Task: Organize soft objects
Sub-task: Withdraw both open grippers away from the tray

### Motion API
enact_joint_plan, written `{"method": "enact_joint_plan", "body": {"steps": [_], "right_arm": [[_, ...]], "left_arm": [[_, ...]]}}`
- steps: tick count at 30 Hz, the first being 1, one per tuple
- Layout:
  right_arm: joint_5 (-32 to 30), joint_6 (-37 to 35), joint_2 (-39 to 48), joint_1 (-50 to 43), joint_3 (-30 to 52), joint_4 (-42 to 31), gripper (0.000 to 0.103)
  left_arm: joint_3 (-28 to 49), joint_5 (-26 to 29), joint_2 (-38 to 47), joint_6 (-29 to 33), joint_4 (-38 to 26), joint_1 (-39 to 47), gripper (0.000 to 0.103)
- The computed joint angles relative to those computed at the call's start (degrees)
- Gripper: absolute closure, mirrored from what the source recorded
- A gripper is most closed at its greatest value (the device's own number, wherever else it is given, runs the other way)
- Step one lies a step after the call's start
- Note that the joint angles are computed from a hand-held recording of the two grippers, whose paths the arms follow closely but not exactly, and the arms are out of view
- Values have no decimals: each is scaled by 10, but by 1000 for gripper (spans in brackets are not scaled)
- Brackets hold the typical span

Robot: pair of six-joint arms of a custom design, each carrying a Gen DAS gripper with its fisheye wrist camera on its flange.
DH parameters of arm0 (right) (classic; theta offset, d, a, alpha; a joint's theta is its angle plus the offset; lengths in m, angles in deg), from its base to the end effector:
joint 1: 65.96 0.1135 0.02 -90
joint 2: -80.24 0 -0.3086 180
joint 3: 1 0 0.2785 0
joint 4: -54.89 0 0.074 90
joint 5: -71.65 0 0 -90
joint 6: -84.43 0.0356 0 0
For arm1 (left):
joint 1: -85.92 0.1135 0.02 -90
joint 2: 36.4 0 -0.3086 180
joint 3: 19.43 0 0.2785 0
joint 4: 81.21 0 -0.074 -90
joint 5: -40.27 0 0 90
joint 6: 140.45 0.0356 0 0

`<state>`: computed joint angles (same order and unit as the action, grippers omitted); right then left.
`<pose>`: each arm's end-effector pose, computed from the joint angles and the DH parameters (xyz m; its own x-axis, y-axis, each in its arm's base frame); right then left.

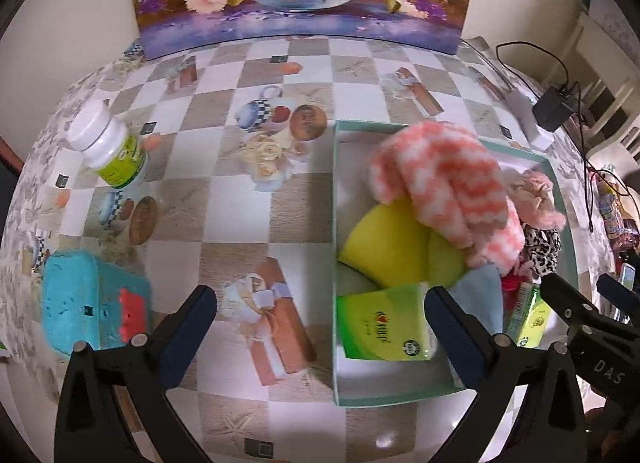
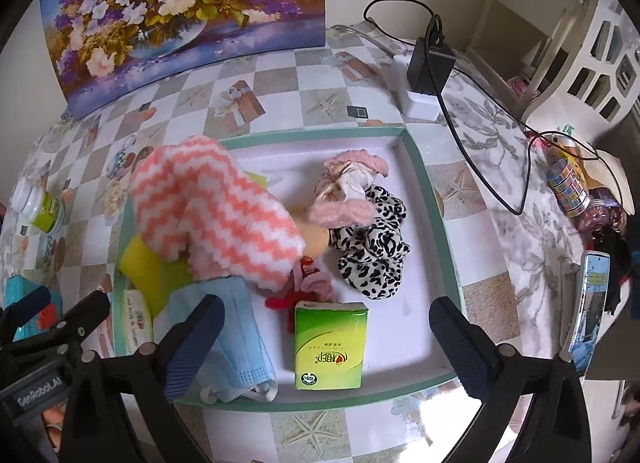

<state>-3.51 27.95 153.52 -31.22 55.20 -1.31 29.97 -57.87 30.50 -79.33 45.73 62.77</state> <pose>0.1931 0.1228 0.2234 -0.9269 0.0068 -0.3753 0.0258 0.9986 -0.0456 0.1867 -0.0743 0.2106 -0.9263 -0.1239 -0.3559 -0.1159 0.9923 -0.0438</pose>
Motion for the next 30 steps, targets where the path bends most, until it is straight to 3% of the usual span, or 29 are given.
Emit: {"method": "enact_joint_plan", "body": {"steps": [13,23,30], "right_arm": [[12,18,-27,21,12,-23,0],[53,71,-52,110,24,-59,0],[79,109,-49,177,27,-78,0]], "left_arm": [[14,-55,-43,-2,-51,22,0],[8,-108,-135,-20,-137,15,0],[-10,-115,-195,-23,-183,4,0]]}}
